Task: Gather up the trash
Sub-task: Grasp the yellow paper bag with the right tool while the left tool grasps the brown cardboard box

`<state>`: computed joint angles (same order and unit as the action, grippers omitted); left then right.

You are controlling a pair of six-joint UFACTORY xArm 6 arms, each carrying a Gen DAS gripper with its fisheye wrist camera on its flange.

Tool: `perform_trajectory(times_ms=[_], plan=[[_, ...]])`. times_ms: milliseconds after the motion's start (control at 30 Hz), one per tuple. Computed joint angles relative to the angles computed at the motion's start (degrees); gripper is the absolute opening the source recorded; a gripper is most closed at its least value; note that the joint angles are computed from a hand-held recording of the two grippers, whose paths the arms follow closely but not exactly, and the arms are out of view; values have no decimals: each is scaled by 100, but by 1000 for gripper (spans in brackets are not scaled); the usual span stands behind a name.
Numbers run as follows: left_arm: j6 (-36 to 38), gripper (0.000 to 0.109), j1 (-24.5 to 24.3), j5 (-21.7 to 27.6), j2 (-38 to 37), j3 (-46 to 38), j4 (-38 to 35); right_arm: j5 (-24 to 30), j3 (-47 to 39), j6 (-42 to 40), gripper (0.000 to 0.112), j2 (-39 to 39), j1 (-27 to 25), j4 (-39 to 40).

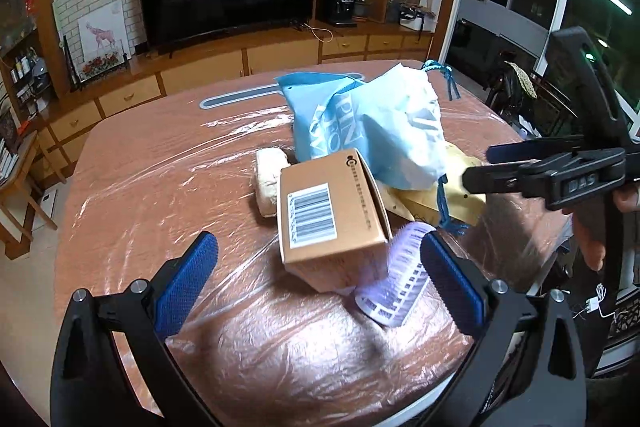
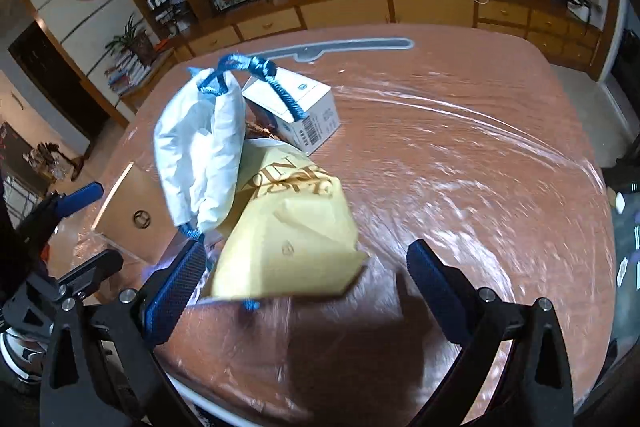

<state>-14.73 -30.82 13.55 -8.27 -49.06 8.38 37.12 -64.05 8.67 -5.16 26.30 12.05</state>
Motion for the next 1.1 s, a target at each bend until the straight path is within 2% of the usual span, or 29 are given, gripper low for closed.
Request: perform_trajectory(times_ms=[100,167,233,300,433,467,533,633,833,1000,1100], plan=[[202,97,-15,3,125,-77,-199,155,-309,-78,97,342,11,-25],[530,91,-26,44,212,-146,-598,287,-465,-311,89,525,-13,224],[801,86,-25,53,269,-185,-916,424,-674,-498,89,748,-29,389],[1090,77,-40,198,314,-263,-1250,510,-863,-540,88,922,7,352],[1679,52,-46,348,393,-363,-1956,549,-1070,-669,74,1147,65,462],[1724,49,-34,376,410,-395,-2021,516,-1056,-671,69,1138,55,498],[1730,48,-21,334,383,-376,-2065,394,-944,-713,60,1050,17,682],[1740,48,5,221,308,-321,-2175,128,-600,-495,55,755,-41,394],[1625,48,38,115,170,-243,-2182,-452,28,65,53,192,-101,249],[1586,48,5,141,144,-267,-2187,-705,257,176,53,-123,-69,381],[1630,48,22,108,72,-213,-2248,-852,393,407,53,-297,42,175]])
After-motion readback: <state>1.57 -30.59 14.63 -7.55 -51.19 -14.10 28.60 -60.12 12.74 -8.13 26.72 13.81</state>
